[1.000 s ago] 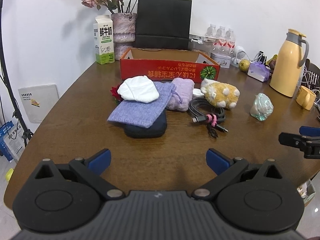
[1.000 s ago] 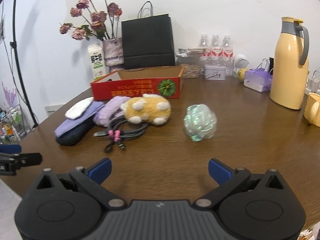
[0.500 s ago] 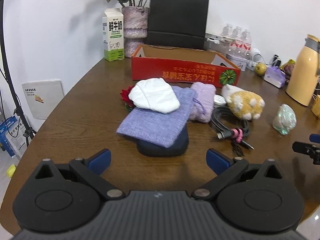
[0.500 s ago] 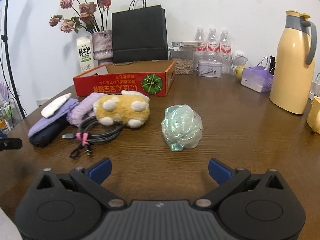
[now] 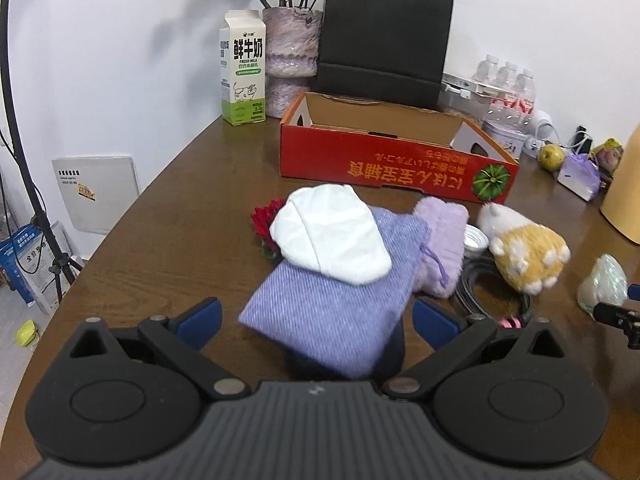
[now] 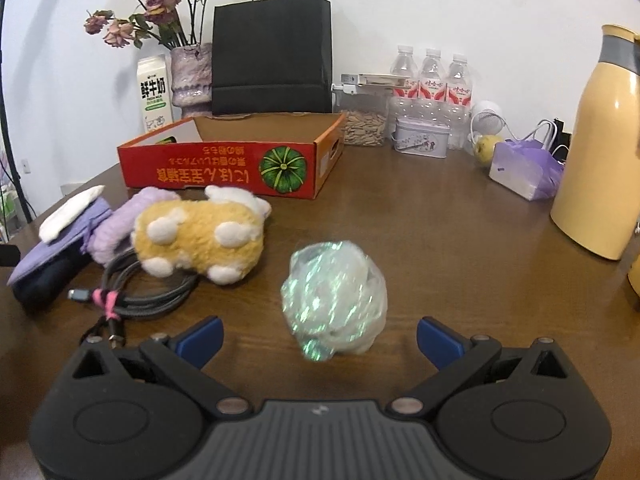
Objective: Organize objects
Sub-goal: 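Grasp the white cloth with the left tool while the right tool grasps the green ball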
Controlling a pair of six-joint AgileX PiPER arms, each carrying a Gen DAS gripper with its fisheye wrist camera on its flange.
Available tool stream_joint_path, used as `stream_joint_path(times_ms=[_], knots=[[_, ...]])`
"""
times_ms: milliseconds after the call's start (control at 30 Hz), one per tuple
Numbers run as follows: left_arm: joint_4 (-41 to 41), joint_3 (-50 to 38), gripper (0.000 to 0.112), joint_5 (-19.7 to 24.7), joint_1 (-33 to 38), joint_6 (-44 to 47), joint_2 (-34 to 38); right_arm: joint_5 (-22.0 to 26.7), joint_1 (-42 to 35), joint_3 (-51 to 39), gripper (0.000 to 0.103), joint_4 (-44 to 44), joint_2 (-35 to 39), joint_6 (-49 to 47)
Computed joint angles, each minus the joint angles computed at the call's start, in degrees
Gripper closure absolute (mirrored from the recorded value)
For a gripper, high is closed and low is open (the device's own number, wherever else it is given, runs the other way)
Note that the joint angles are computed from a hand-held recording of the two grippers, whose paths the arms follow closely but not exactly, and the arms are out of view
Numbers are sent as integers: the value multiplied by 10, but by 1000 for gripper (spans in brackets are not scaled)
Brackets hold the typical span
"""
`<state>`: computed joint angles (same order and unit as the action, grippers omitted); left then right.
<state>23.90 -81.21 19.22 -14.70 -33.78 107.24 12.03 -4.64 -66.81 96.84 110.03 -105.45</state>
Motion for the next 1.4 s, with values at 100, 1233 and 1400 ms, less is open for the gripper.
stream_joint_path(times_ms=[100, 1233, 1400], knots=[[-43, -56, 9, 30, 6, 38, 34, 3, -3, -37, 2, -83, 22, 82], [-162, -433, 19, 218, 19, 128, 254, 95, -3, -236, 56, -397, 138, 376], [-183, -390, 43, 181, 21, 138, 229, 91, -1, -231, 56, -393, 135, 374]])
